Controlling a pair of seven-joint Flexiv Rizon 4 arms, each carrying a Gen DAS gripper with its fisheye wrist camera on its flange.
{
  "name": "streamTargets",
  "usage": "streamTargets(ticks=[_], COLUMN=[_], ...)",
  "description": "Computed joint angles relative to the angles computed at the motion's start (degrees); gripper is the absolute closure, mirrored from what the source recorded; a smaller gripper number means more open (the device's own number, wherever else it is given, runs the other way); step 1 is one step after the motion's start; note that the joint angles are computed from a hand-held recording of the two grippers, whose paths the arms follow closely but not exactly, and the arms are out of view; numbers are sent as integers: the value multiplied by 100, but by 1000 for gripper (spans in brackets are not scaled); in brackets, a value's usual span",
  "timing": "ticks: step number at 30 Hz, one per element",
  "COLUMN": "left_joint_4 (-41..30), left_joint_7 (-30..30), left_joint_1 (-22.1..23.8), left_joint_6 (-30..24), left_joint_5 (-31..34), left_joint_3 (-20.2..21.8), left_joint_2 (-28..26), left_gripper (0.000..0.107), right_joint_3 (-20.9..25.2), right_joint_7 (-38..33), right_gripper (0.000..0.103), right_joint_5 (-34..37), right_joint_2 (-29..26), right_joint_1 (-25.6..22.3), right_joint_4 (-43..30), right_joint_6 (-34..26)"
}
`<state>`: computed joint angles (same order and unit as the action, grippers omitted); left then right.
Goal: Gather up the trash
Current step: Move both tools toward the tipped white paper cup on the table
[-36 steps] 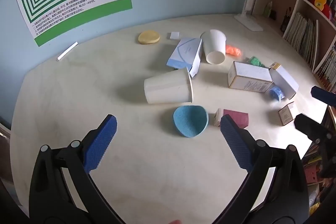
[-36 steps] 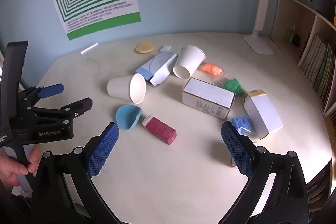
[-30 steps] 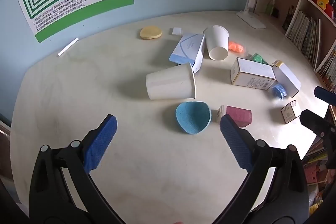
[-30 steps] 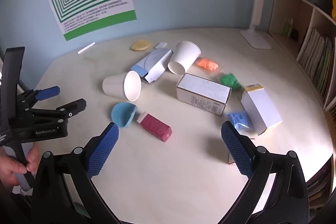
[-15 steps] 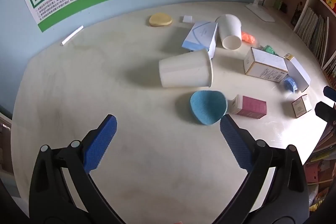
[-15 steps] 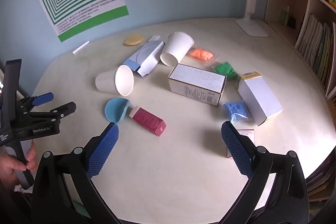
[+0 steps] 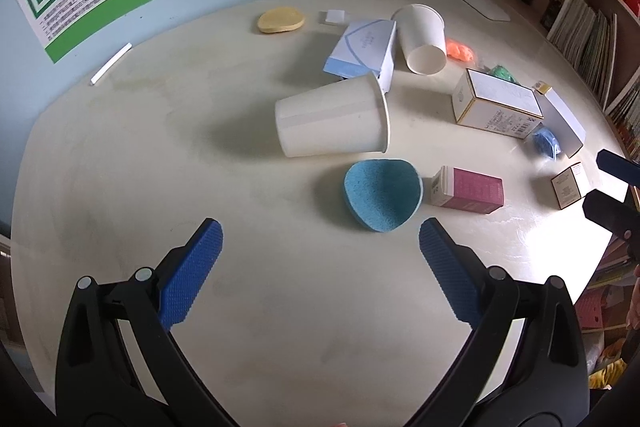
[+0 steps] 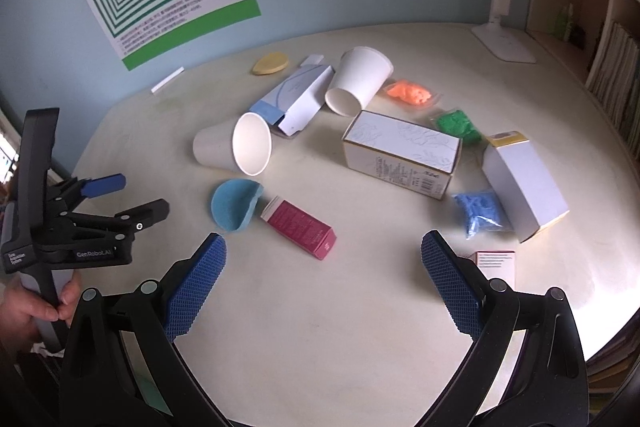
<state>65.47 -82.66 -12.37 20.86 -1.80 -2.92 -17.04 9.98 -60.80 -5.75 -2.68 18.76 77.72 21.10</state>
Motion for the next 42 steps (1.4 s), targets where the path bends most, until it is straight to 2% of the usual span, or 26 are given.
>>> streamTargets(ticks=[29,42], left_joint_4=[-289,-341], left_joint_7=[-94,-509], left_joint_1=[-82,-2], left_joint_6=[-234,-281], left_joint_5=[75,374], left_joint_3=[11,154], left_joint_2=[-169,-56], left_gripper=[10,10], right_joint_3=[-29,14], right_joint_7=[-445,-1200], right_gripper=[6,6], right_joint_5=[348,714], right_joint_2=[-228,-721], right_joint_1=[-17,104], right_joint_4=[-326,-1087], right_joint_6=[-129,-253])
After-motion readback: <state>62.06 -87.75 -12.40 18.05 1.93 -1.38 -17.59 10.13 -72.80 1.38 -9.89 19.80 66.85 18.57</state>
